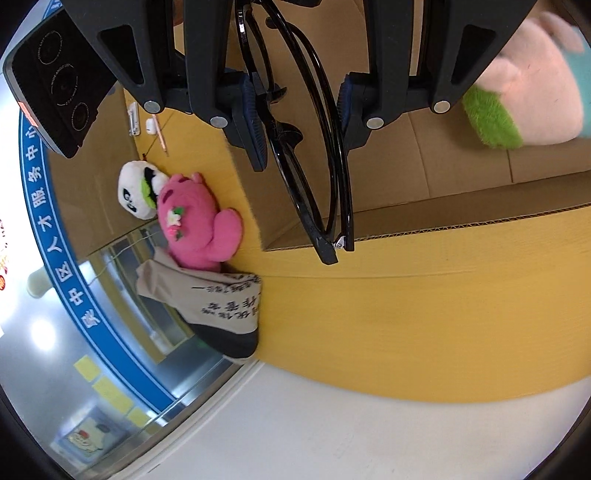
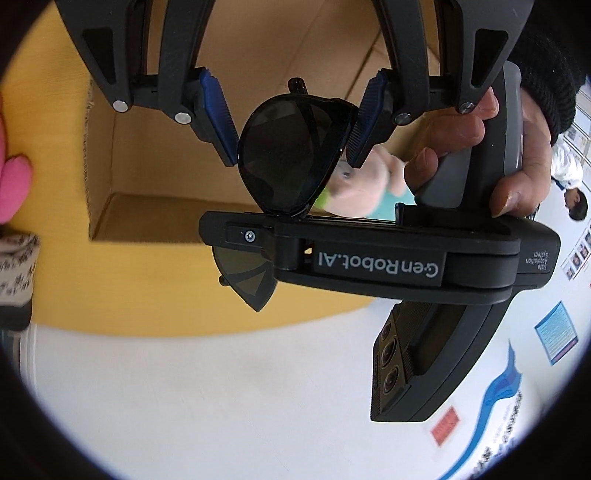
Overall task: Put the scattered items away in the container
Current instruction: 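Carry the sunglasses into the cardboard box and open both grippers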
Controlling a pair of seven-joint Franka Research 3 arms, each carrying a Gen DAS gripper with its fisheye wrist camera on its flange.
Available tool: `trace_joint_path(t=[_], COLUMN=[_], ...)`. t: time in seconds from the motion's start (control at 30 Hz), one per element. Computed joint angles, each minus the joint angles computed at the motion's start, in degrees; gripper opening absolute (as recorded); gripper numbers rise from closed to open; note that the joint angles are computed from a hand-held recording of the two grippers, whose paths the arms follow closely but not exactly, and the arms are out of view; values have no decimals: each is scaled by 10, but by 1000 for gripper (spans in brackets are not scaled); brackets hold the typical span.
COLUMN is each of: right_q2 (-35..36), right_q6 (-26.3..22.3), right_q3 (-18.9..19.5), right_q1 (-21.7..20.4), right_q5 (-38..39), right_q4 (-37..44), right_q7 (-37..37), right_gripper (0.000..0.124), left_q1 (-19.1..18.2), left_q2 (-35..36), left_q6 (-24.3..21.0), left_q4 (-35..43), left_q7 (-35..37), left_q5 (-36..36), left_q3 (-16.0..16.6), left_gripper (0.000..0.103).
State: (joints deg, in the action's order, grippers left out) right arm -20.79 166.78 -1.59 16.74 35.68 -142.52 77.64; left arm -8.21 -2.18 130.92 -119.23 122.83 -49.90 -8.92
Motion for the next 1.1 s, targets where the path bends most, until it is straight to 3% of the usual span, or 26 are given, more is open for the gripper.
trace_joint_path(t=[0.13,0.47,0.53,0.57,0.63,0.83,1.1], right_q2=[40,92,100,102,108,113,95], right_q6=[-14,-45,-47,-47,-48,-34,-24], right_q3=[-19,5,14,14,12,20,24], right_q1=[5,-36,-46,-47,-46,-53,-46], right_q5=[30,19,-6,-8,0,-23,-32], right_q4=[14,29,30,31,33,25,7], right_q7=[-16,30,53,55,59,90,114], right_gripper=[59,58,55,39,30,32,35], left_q1=[3,13,12,11,15,17,10], left_q2=[47,103,111,116,118,109,45], left_q6=[8,34,43,44,47,62,86], left_q4=[18,30,32,34,31,22,-19], left_q7=[-16,-66,-89,-102,-100,-118,-111], left_q5=[15,53,83,103,108,125,132], left_q3=[-9,-37,-40,-41,-46,-51,-43], left_gripper=[35,35,40,41,43,67,75])
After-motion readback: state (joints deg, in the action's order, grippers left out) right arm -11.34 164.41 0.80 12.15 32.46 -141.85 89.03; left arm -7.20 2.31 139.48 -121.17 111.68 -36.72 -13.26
